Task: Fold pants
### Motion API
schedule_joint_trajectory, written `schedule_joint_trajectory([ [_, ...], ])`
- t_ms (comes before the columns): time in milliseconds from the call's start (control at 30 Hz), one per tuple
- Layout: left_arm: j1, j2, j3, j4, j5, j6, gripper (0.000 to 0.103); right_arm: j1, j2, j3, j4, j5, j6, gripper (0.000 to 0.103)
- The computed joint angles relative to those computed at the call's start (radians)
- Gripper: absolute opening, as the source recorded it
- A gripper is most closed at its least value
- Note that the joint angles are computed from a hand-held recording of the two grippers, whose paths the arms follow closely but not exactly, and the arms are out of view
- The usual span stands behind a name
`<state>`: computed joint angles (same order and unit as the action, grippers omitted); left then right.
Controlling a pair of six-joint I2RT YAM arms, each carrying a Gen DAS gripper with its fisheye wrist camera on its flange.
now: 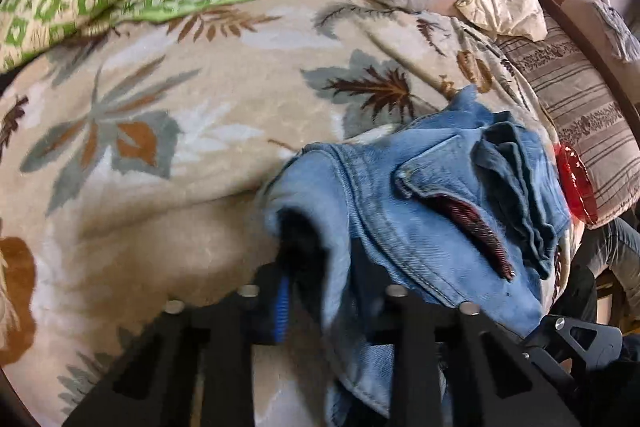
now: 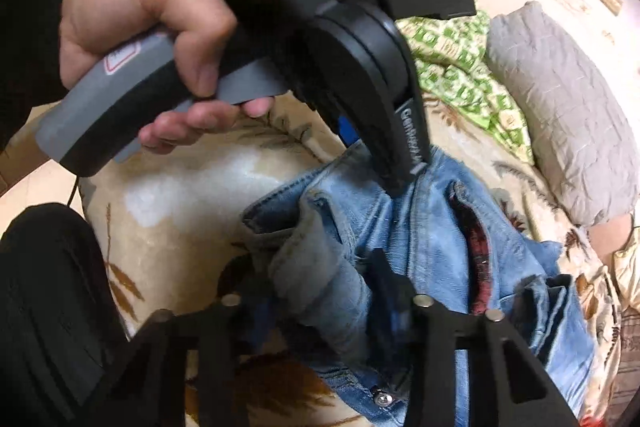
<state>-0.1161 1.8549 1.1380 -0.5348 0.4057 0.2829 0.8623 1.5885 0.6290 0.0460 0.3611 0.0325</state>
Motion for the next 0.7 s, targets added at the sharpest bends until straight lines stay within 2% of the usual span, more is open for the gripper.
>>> schedule_joint_trajectory([
  [133,0.014,-0.041,0.016,-0.055,0.042,-0.002,0.013,0.005,-0.082,-0.053,0.030,0.021,0.025,0.027],
  [300,-0.036,-0.117,0.019,-0.089,0.032,-0.030,0.009,-0.021,-0.187,-0.111,0.039,-0.009,0.065,0.024],
  [400,-0.088,-0.158,0.044,-0.107,0.023,-0.049,0.007,-0.023,-0.301,-0.169,0.037,-0.005,0.095,0.023],
  [567,-0.222,-0.208,0.121,-0.141,0.002,-0.118,0.007,-0.138,-0.613,-0.277,-0.038,-0.089,0.157,0.023],
  [633,-0.300,-0.202,0.170,-0.153,-0.021,-0.150,0.008,-0.240,-0.771,-0.314,-0.107,-0.158,0.167,0.023],
  [700,-0.386,-0.172,0.229,-0.163,-0.049,-0.186,0.008,-0.392,-0.929,-0.341,-0.203,-0.272,0.167,0.023],
])
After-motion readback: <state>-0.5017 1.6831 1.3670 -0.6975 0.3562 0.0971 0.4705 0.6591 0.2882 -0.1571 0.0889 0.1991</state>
